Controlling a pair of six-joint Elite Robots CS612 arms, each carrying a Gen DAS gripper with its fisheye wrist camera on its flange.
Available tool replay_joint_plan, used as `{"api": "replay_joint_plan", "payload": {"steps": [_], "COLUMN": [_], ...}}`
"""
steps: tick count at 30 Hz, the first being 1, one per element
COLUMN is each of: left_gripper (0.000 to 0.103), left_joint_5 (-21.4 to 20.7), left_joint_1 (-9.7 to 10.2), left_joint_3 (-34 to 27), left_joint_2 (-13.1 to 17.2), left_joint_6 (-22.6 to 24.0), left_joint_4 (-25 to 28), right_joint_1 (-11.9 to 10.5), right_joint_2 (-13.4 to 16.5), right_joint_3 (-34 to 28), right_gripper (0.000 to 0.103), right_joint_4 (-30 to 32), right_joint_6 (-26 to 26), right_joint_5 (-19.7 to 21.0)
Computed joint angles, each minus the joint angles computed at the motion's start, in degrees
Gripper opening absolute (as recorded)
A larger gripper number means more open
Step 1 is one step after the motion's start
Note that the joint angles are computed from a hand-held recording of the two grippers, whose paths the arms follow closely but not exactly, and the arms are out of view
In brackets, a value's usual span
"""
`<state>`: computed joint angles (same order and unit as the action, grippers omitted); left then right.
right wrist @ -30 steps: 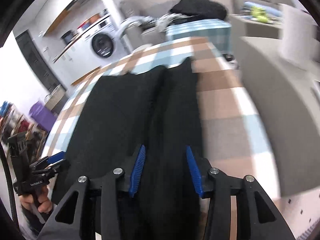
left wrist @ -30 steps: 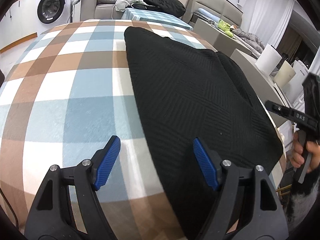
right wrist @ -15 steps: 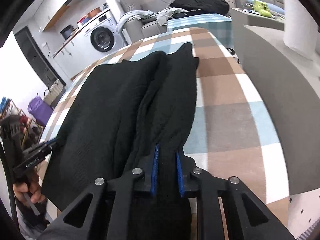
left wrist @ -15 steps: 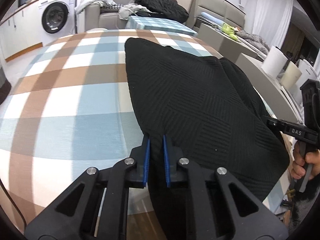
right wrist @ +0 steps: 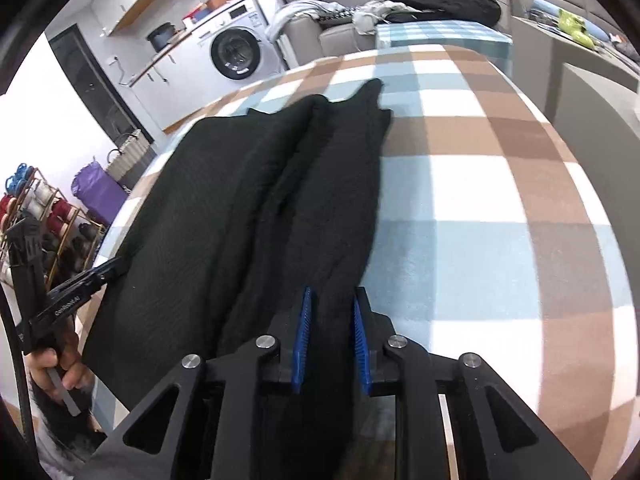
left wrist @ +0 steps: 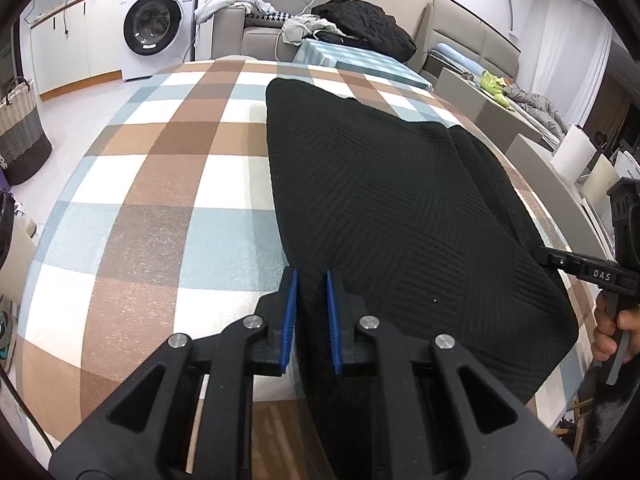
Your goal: Fold small clothes
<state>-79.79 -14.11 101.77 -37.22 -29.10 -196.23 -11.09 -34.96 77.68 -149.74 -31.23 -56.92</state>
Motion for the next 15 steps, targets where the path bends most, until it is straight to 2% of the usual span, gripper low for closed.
{"api": "replay_joint_plan", "payload": {"steps": [2,4,5,6,8,11,15], "left_gripper": [0.014,0.017,0.022,0.027,0.053,0.071,0.073], "left_joint_5": [-0.5,-0.6,-0.3,-0.1,0.1,-0.5,-0.9], "left_joint_1": [0.16,0.3,0.08,0.01,-0.2,-0.25,-0.45], "left_joint_3": [0.2,0.3,0.4,0.6,0.9,1.0,0.9], "left_joint_2": [-0.1,-0.3,-0.4,-0.5,-0.7,-0.8,-1.1], "left_joint_6": [-0.4,-0.9,-1.1,-1.2,-1.2,-1.4,-1.0], "left_joint_4": [-0.2,-0.4,-0.6,-1.0,-1.7,-2.6,-1.5], "right_joint_1": [-0.2,-0.4,-0.5,-0.5,-0.1,1.7,3.4], "right_joint_2": [-0.4,-0.9,-1.0,-1.0,-0.8,1.1,4.6], "right_joint_3": [0.4,1.0,1.2,1.1,0.1,-3.9,-10.1], "right_gripper": [0.025,0.025,0.029,0.036,0.045,0.045,0.045], "right_joint_4": [-0.3,-2.1,-3.0,-3.2,-1.9,2.6,9.0], "right_joint_6": [0.6,1.4,1.4,1.3,0.0,-2.1,-1.3], "right_joint_5": [-0.3,1.1,2.9,4.0,6.9,7.2,6.2]}}
